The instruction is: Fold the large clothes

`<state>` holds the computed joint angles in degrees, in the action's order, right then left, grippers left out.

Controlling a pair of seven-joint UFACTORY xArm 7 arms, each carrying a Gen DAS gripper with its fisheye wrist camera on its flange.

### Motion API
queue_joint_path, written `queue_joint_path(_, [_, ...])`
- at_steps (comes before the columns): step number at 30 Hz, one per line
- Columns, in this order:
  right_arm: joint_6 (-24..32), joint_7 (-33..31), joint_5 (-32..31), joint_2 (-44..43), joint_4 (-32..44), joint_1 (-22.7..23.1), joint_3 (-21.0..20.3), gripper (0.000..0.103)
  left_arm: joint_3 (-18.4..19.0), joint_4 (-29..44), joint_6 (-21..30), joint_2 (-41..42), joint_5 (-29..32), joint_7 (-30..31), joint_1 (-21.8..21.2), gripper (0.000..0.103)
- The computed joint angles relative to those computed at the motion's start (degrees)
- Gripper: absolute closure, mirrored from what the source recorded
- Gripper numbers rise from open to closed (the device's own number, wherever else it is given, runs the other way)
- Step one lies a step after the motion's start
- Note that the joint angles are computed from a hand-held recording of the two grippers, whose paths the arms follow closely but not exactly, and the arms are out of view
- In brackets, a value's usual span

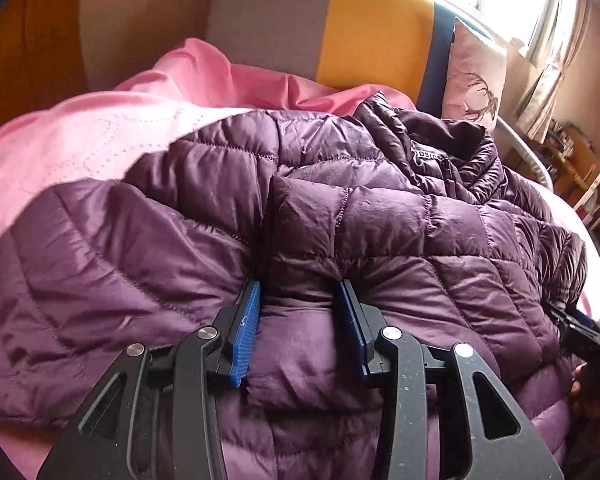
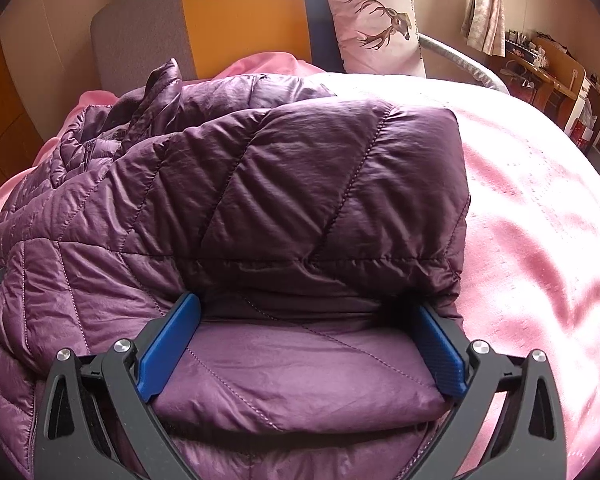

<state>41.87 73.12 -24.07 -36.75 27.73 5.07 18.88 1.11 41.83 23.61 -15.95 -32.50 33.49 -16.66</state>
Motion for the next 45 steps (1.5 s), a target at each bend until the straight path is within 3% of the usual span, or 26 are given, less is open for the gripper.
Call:
queue_joint_path(2, [0.1,-0.1,0.0,0.0,0.0,0.1,-0.1,0.002,-0.2,-2.0,-0.6,-3.0,0.8,-0.9,0.5,0.040])
queue_joint_path(4, [0.0,-0.1,0.0,0.0,0.0,0.1,-0.1,0.002,0.5,-4.1,-1.6,-6.0,0.9,-1.2,0.4,0.033])
queue_joint_path(12, [-0.1,-0.2,-0.1,0.0,0.0,0.0,-0.3,0.002,6.9,-11.6,4.1,-19.9,3.9,-2.4,2.2,0.032])
queue_joint_path(19, [5.6,-0.8,1.1,-0.6,3.5,1.6,0.4,0.002,13.9,-15.0,11.6,-26.5,5.5,-3.6,9.3,0.032])
queue_joint_path(26, [3.5,0.5,3.9,-2.5,6.1,7.7,4.9,0.002,23.4,-8.4,16.0,-17.9,2.6,-3.9,19.8,0.032])
queue_joint_path(33, [2.4,0.7,1.1,7.2,12.1,11.8,11.3,0.002,32.8,6.0,23.0,-0.8,-12.6,-6.8,24.6,0.032])
queue_joint_path(36, [3.2,2.2,-1.4,10.1,13.5,13.2,11.8,0.002,33.8,10.7,25.9,5.6,-17.5,-7.9,26.2,0.051])
queue_joint_path(38, [3.0,4.7,-2.8,10.8,13.2,14.2,11.8,0.002,32.9,13.3,27.3,8.4,-18.0,-8.2,27.5,0.083])
queue_joint_path(40, [0.8,6.6,-3.0,10.4,11.5,15.3,10.4,0.002,31.2,14.2,26.9,8.1,-18.1,-6.2,28.4,0.091])
queue_joint_path(45, [-1.4,8.7,-3.7,10.4,10.3,16.2,9.3,0.002,24.9,11.9,24.9,-0.1,-19.4,4.5,28.8,0.093])
